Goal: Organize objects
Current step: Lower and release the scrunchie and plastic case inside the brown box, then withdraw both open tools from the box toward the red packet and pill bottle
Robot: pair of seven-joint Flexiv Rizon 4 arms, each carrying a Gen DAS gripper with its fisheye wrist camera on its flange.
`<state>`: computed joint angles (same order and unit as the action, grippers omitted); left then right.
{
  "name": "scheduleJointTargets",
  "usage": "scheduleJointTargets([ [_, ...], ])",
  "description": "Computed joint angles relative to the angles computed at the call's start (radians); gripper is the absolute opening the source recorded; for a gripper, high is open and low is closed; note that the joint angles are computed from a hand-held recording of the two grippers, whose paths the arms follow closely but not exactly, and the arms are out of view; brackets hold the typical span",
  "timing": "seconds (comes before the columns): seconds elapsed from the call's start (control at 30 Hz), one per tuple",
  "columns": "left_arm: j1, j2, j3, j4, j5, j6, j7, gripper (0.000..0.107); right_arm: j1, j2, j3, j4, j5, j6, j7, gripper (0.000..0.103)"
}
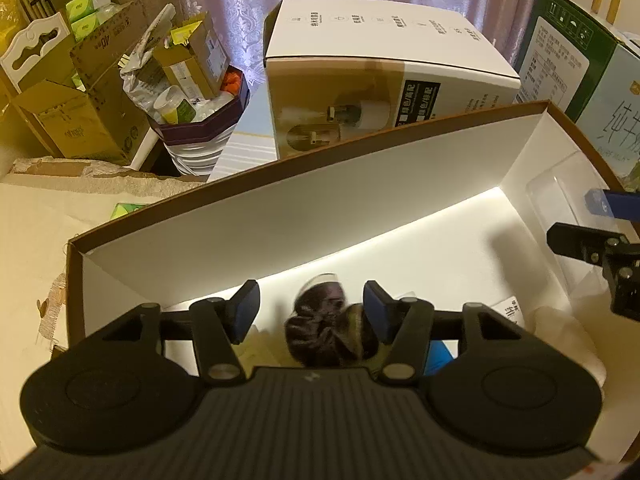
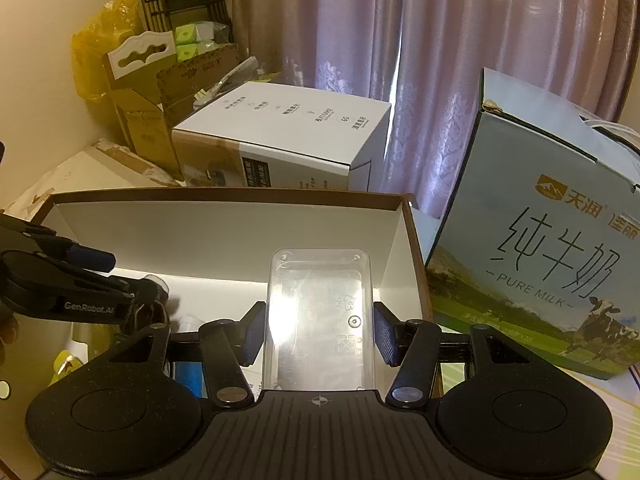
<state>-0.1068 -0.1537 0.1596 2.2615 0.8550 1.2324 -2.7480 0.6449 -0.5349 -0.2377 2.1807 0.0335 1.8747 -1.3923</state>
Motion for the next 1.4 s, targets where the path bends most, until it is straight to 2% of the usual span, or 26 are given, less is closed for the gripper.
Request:
scheduleJointTargets([
  [0.3, -0.002, 0.009, -0.008, -0.001, 0.026, -0.020, -0.006, 0.062, 0.053, -0.026, -0.055, -0.002, 0.014, 0.007, -0.021, 0.052],
  [0.47, -0.003, 0.019, -0.013, 0.004, 0.041, -0.020, -0.023, 0.068, 0.157, -0.071, -0.161, -0.009, 0.084, 0.049, -0.052, 0.053],
  [0.5, -0.006, 0.024, -0.014, 0.004, 0.050, -0.025, -0.033, 0.071, 0.162, -0.077, -0.165, -0.009, 0.097, 0.063, -0.058, 0.054],
  [0.57, -0.009, 0.033, -0.019, 0.004, 0.065, -0.034, -0.046, 0.072, 0.114, -0.067, -0.112, -0.009, 0.097, 0.084, -0.068, 0.063],
  [0.6, -0.009, 0.038, -0.022, 0.006, 0.070, -0.036, -0.049, 0.073, 0.115, -0.068, -0.111, -0.007, 0.112, 0.095, -0.072, 0.069],
  [0.63, -0.009, 0.044, -0.026, 0.008, 0.073, -0.039, -0.052, 0.076, 0.109, -0.063, -0.101, -0.004, 0.122, 0.104, -0.078, 0.070],
  [0.83, -0.011, 0.097, -0.060, 0.031, 0.100, -0.070, -0.079, 0.082, 0.054, 0.012, -0.018, 0.056, 0.147, 0.117, -0.103, 0.071],
  [0.97, 0.000, 0.147, -0.086, 0.058, 0.095, -0.080, -0.086, 0.082, 0.016, 0.066, 0.037, 0.105, 0.157, 0.120, -0.104, 0.072],
  [1.1, 0.011, 0.211, -0.122, 0.087, 0.079, -0.111, -0.087, 0.086, 0.016, 0.116, 0.056, 0.149, 0.176, 0.115, -0.108, 0.072],
  [1.17, 0.016, 0.250, -0.145, 0.100, 0.075, -0.133, -0.090, 0.086, 0.030, 0.145, 0.051, 0.170, 0.190, 0.103, -0.110, 0.072],
  [1.4, 0.035, 0.399, -0.227, 0.162, 0.003, -0.202, -0.070, 0.086, 0.177, 0.254, -0.062, 0.238, 0.262, 0.056, -0.115, 0.072],
])
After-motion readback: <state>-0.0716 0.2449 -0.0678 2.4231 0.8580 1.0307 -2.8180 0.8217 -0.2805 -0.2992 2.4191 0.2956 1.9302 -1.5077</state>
